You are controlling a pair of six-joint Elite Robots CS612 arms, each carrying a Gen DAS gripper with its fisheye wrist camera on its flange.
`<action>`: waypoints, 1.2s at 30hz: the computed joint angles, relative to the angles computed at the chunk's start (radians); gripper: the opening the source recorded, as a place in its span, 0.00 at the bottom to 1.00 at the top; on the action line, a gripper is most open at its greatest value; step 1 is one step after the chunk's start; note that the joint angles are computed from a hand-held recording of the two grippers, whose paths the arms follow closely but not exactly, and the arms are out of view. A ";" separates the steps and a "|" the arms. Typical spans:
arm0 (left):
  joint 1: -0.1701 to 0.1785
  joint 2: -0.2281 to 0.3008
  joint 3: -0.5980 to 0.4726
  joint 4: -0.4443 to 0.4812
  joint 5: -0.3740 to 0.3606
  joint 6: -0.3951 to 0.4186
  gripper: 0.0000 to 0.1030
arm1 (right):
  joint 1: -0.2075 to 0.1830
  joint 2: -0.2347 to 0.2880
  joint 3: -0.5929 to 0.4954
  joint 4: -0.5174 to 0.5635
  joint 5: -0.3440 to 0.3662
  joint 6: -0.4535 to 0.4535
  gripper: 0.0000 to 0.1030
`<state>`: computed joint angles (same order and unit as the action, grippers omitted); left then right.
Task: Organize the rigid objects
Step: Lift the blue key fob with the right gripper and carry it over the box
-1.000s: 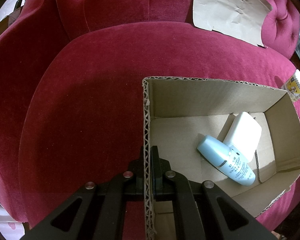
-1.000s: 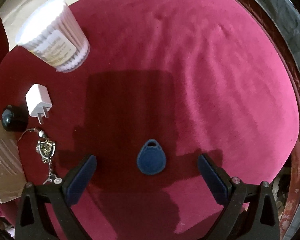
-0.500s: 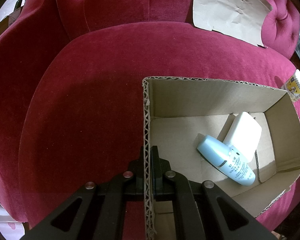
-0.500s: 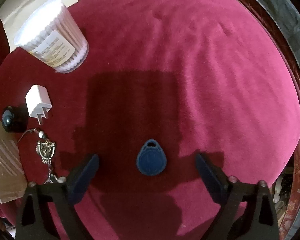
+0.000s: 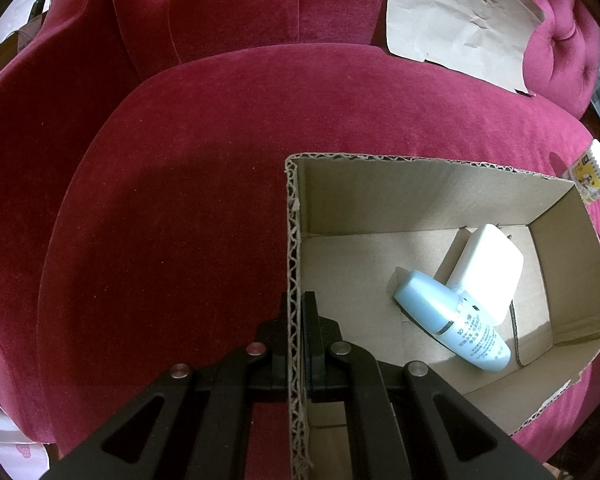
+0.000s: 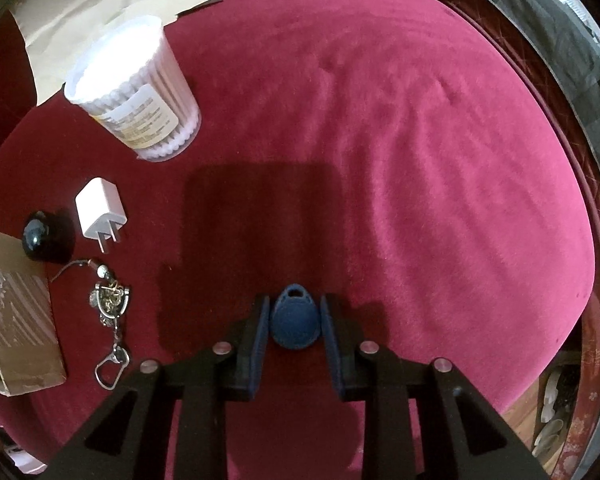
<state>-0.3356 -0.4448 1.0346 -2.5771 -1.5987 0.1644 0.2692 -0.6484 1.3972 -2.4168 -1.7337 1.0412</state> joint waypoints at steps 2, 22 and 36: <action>0.000 0.000 0.000 0.000 0.000 0.000 0.03 | 0.001 -0.003 0.001 0.003 -0.002 0.003 0.26; 0.000 0.000 0.000 0.000 0.000 -0.001 0.03 | 0.007 -0.036 -0.017 0.056 -0.032 -0.039 0.26; 0.000 0.000 0.000 0.000 0.000 -0.001 0.03 | 0.022 -0.027 -0.089 0.095 -0.040 -0.087 0.26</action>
